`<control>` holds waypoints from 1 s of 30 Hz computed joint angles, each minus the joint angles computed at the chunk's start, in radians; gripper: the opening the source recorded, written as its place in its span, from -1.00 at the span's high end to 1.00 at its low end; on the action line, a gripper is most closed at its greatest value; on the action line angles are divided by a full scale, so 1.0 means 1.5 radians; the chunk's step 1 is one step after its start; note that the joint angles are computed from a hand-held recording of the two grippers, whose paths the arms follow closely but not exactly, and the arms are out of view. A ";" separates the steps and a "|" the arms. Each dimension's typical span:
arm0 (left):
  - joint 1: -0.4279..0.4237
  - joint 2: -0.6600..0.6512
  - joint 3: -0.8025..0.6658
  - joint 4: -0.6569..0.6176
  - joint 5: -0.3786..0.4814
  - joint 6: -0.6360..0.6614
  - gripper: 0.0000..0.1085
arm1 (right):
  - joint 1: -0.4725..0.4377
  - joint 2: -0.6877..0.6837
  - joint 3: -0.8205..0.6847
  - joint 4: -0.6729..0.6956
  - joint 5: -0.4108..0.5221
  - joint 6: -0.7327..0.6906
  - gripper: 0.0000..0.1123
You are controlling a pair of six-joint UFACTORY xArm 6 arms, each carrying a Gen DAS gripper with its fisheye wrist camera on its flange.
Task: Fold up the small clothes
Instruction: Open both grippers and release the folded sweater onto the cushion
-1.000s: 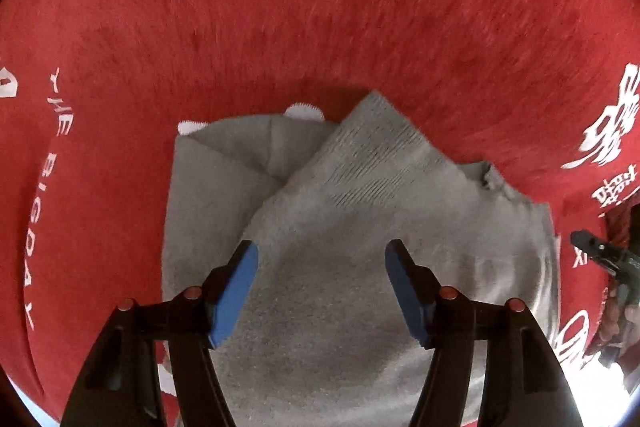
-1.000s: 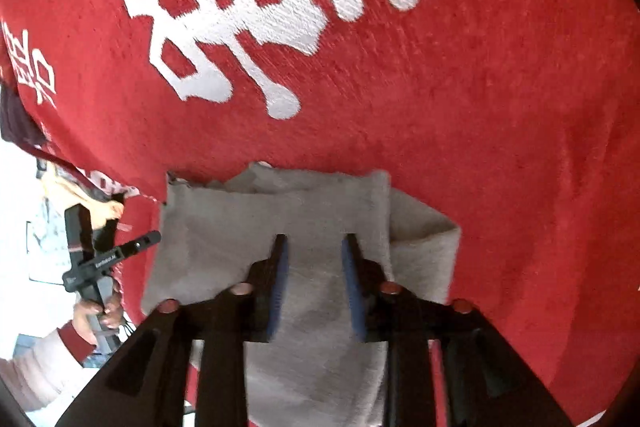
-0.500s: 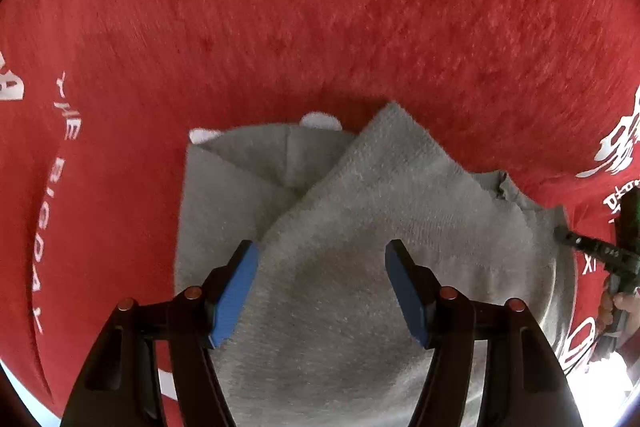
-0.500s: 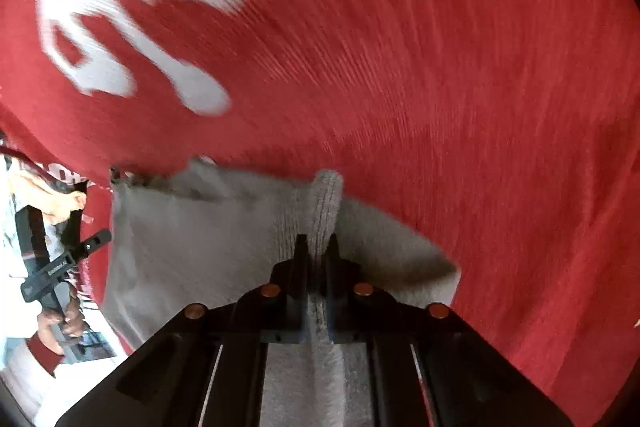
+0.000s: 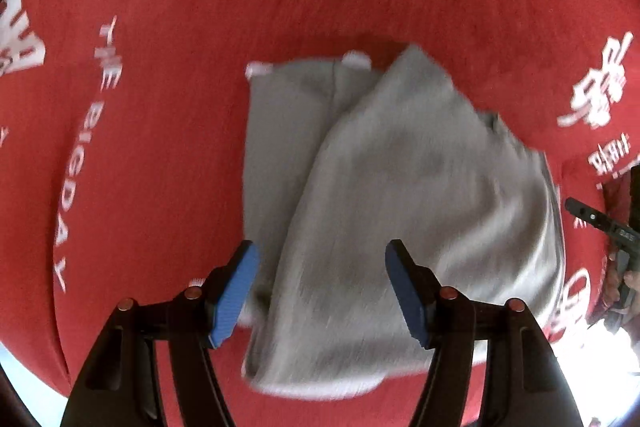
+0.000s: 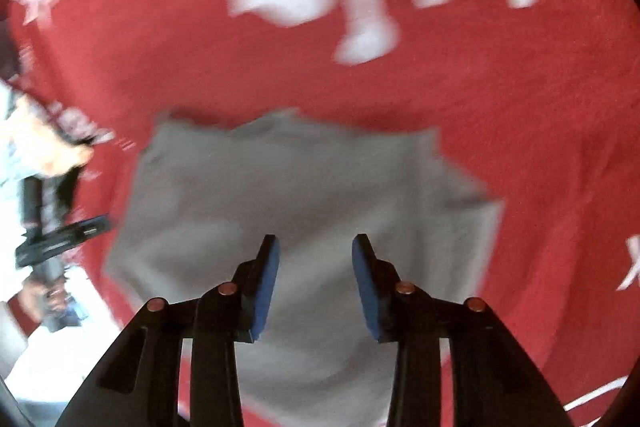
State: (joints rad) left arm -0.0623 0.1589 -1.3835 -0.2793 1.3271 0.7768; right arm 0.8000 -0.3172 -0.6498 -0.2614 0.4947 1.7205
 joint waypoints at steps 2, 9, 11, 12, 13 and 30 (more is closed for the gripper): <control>0.020 0.001 0.001 0.009 0.024 0.033 -0.23 | 0.030 0.060 -0.055 -0.009 -0.038 0.023 0.25; 0.058 0.038 -0.032 -0.009 0.140 0.138 -0.23 | 0.095 0.274 -0.266 0.032 -0.062 0.040 0.25; 0.059 0.045 -0.030 -0.007 0.146 0.161 -0.23 | 0.101 0.320 -0.313 0.037 -0.062 0.058 0.25; 0.060 0.052 -0.034 -0.009 0.153 0.169 -0.23 | 0.103 0.331 -0.324 0.038 -0.065 0.067 0.25; 0.062 0.062 -0.043 -0.014 0.165 0.169 -0.23 | 0.105 0.332 -0.326 0.041 -0.066 0.075 0.25; 0.132 0.109 -0.151 -0.102 0.289 0.173 0.90 | 0.118 0.366 -0.398 0.127 0.007 0.025 0.25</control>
